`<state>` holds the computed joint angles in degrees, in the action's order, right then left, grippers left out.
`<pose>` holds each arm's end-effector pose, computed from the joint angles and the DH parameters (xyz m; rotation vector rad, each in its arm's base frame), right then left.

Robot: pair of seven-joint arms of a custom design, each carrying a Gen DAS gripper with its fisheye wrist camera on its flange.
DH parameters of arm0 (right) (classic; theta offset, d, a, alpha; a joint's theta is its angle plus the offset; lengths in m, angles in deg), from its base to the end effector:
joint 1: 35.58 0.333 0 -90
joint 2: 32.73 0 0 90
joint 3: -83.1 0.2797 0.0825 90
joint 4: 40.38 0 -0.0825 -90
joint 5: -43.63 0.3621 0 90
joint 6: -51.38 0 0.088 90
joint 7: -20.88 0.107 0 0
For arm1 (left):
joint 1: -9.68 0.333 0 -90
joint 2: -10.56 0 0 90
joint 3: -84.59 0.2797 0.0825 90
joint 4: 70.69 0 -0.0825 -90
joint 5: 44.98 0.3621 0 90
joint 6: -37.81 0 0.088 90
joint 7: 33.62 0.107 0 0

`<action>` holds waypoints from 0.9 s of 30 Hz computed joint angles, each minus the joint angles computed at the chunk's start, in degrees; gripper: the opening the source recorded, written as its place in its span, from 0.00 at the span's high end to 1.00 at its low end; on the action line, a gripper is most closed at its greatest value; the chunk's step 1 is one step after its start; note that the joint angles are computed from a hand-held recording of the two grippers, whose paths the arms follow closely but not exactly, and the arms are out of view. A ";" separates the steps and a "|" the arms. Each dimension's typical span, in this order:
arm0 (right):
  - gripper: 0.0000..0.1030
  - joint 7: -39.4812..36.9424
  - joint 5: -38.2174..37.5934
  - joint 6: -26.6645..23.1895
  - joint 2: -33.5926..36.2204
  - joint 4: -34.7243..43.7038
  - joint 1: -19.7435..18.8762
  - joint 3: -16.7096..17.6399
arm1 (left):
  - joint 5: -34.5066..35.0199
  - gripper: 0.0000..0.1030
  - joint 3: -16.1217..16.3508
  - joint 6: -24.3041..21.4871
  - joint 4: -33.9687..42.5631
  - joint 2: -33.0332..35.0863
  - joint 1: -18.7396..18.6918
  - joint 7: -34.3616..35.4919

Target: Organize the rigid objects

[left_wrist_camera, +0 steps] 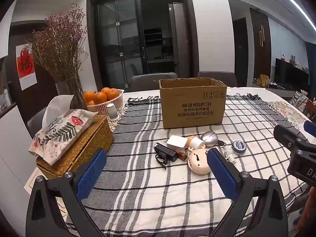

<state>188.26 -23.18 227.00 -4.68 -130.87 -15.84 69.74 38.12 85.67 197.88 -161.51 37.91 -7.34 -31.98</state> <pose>0.6578 0.1744 0.4130 -1.5474 1.5867 -0.9174 0.6384 -0.2321 0.3882 -1.5464 1.5274 -0.8048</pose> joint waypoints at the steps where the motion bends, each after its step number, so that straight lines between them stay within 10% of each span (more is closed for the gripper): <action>1: 0.01 0.89 -0.78 0.01 0.06 0.13 0.45 -0.60 | -0.05 0.00 0.01 -0.25 0.00 -0.01 -0.06 0.21; 27: 0.01 -0.09 0.43 -0.10 -0.04 0.06 0.24 -0.33 | 4.31 0.00 -0.24 -0.54 0.02 -0.42 -0.04 -4.40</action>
